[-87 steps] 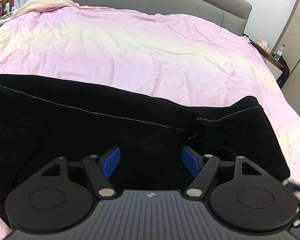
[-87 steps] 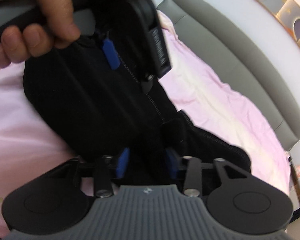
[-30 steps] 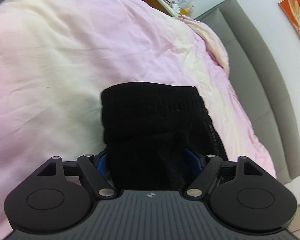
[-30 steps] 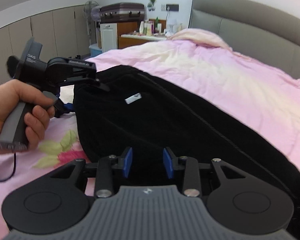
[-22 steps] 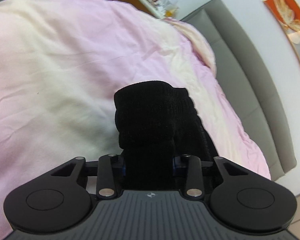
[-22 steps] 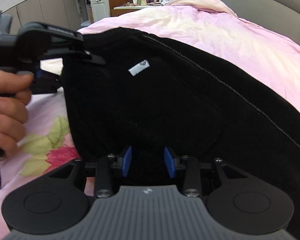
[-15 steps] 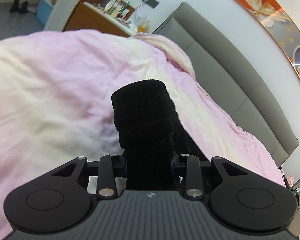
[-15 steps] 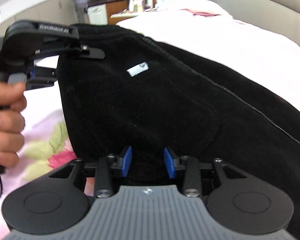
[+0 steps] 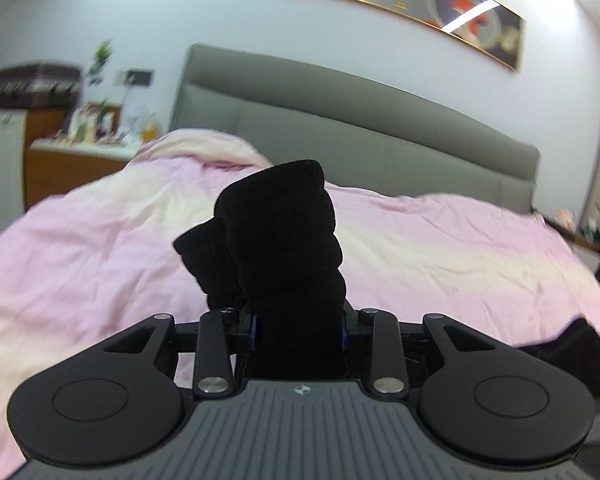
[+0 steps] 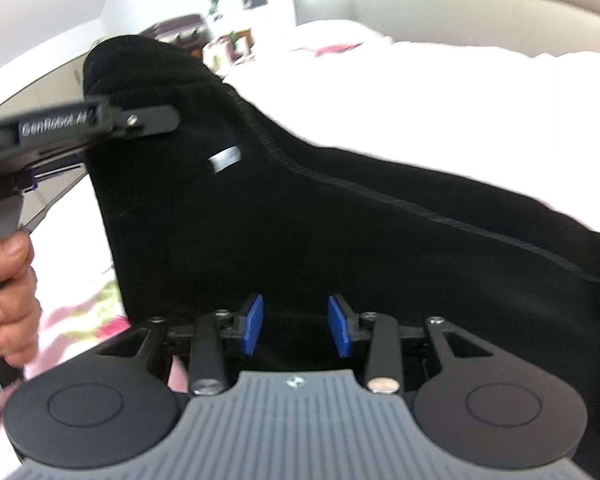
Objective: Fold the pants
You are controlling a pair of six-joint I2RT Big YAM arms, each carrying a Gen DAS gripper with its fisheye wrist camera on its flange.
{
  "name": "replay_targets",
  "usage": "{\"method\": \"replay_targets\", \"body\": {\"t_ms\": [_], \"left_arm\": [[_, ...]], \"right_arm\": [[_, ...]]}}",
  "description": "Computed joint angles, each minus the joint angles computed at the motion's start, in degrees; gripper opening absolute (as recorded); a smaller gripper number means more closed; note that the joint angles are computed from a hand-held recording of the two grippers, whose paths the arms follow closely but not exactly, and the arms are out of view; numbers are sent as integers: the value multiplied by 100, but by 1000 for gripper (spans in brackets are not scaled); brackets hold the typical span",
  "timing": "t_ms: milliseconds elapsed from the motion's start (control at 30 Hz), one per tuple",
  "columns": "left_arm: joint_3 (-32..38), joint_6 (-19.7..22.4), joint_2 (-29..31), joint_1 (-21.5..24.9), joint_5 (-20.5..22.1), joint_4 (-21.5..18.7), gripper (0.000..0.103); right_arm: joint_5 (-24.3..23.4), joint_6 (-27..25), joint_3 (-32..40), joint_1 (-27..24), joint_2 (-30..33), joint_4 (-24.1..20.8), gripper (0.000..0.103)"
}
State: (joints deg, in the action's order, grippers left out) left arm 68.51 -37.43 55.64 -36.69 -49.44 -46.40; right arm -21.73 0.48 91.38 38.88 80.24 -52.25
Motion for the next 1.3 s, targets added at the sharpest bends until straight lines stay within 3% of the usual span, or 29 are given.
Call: {"method": "replay_targets", "body": {"t_ms": [100,200,333,467,567,633,667,700,767,867,933,1067,1167,1233,1300], "left_arm": [[282,993,452,-268,-40,262,38],[632,1818,1030,-513,1,223,38],[872,2491,1623,-812,283,80,39],[1140,2866,2104,-1029,524,-199,42],[1473,2588,2436,-1022,1125,-902,45],[1506,2820,2501,-1090,1053,-1057,47],[1514,2856,2466,-1093,1129,-1071,54],[1454,2796,2338,-1060,1379,-990,59],[1245,2478,1972,-938,2028,-655,79],[974,2156,1479,-833,2527,-418,79],[829,1888,1197,-793,2355,-451,79],[455,848,565,-425,2063,-541,79],[571,-339,606,-59,1645,-1526,81],[460,-594,603,184,1843,-1676,77],[252,-614,531,217,2038,-1385,75]], "right_arm": [[-180,-59,-307,-414,-308,85,34],[-130,79,-467,-768,-503,123,34],[-40,188,-486,-1116,-581,119,34],[88,74,-520,-1338,-621,100,34],[93,44,-451,-1516,-561,37,34],[84,50,-372,-1578,-496,24,34],[74,48,-366,-1608,-495,46,34],[53,44,-348,-1628,-483,67,34],[-22,46,-336,-1698,-468,136,34],[-71,221,-261,-1602,-403,396,34],[-222,179,-169,-1538,-398,440,35],[-394,-329,-12,-1215,-310,390,35],[-170,-733,-6,-911,-264,329,35],[-50,-869,-85,-744,-269,366,35],[39,-977,-186,-622,-287,404,35]]}}
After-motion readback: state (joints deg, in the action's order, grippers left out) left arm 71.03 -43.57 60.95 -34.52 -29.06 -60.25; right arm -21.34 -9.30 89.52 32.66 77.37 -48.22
